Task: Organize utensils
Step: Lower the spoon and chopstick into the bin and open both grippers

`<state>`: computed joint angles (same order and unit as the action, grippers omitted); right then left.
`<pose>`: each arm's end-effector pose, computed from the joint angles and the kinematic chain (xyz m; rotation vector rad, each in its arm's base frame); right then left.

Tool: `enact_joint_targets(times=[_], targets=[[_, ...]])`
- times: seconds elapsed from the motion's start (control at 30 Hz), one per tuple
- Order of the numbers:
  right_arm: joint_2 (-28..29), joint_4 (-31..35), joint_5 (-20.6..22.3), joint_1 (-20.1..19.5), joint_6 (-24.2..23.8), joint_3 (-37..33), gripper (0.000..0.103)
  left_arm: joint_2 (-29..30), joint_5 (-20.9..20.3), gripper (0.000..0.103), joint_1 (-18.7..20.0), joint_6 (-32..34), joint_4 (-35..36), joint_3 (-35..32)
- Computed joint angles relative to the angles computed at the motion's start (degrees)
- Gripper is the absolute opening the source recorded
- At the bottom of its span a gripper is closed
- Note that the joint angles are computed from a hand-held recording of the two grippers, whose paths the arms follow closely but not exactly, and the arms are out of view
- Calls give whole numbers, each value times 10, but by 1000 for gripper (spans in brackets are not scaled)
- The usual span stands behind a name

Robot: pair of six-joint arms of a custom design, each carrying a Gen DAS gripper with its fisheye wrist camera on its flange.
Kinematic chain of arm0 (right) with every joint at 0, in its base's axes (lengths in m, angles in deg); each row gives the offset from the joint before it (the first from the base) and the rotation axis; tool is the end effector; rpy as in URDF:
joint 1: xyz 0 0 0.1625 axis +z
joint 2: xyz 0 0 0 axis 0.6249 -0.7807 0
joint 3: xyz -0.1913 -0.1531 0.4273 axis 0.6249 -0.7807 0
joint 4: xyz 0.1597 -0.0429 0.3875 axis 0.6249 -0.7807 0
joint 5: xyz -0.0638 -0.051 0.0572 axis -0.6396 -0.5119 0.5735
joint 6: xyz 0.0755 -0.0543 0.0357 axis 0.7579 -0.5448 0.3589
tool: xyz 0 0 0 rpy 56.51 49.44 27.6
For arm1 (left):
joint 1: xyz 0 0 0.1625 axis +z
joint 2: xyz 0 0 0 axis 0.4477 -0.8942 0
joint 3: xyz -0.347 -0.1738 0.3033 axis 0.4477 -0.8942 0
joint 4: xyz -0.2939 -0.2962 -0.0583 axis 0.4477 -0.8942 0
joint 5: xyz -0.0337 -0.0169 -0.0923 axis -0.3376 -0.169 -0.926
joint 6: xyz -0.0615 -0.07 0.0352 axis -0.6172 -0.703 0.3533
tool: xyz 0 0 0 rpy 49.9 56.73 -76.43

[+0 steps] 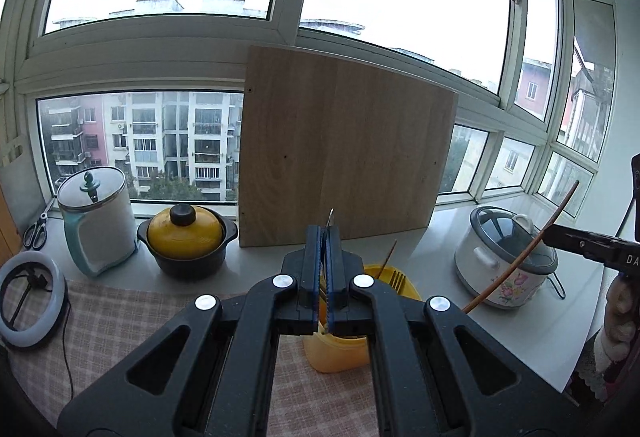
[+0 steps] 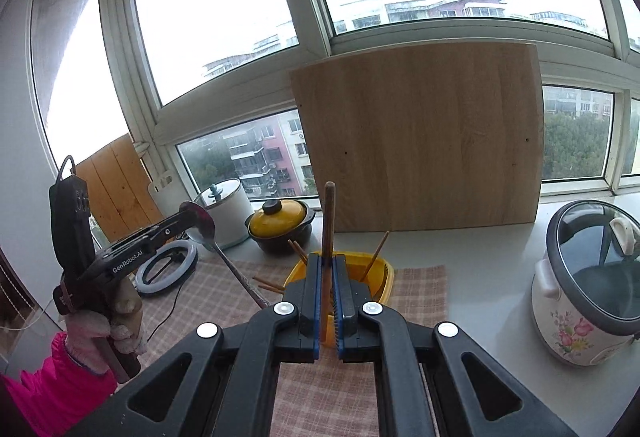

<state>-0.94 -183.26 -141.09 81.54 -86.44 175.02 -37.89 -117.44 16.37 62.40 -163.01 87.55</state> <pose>0.3350 -0.3946 0.2232 0.7411 -2.5103 1.1329 -0.1961 -0.4559 0.3204 0.7583 2.3346 -1.2725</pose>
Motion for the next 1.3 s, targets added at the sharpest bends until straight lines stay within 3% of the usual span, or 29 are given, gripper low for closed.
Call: enact_joint_targets(times=[0.27, 0.6, 0.97, 1.3], targets=[[8, -4, 16, -15, -11, -29, 2, 57, 4, 0, 28, 23, -15, -48], [61, -8, 16, -44, -18, -71, 2, 109, 9, 0, 62, 13, -18, -85], [108, 13, 44, -95, 38, -81, 2, 143, 5, 0, 73, 8, -12, -97], [121, 35, 49, -106, 49, -76, 2, 154, -8, 0, 78, 4, 12, -102]])
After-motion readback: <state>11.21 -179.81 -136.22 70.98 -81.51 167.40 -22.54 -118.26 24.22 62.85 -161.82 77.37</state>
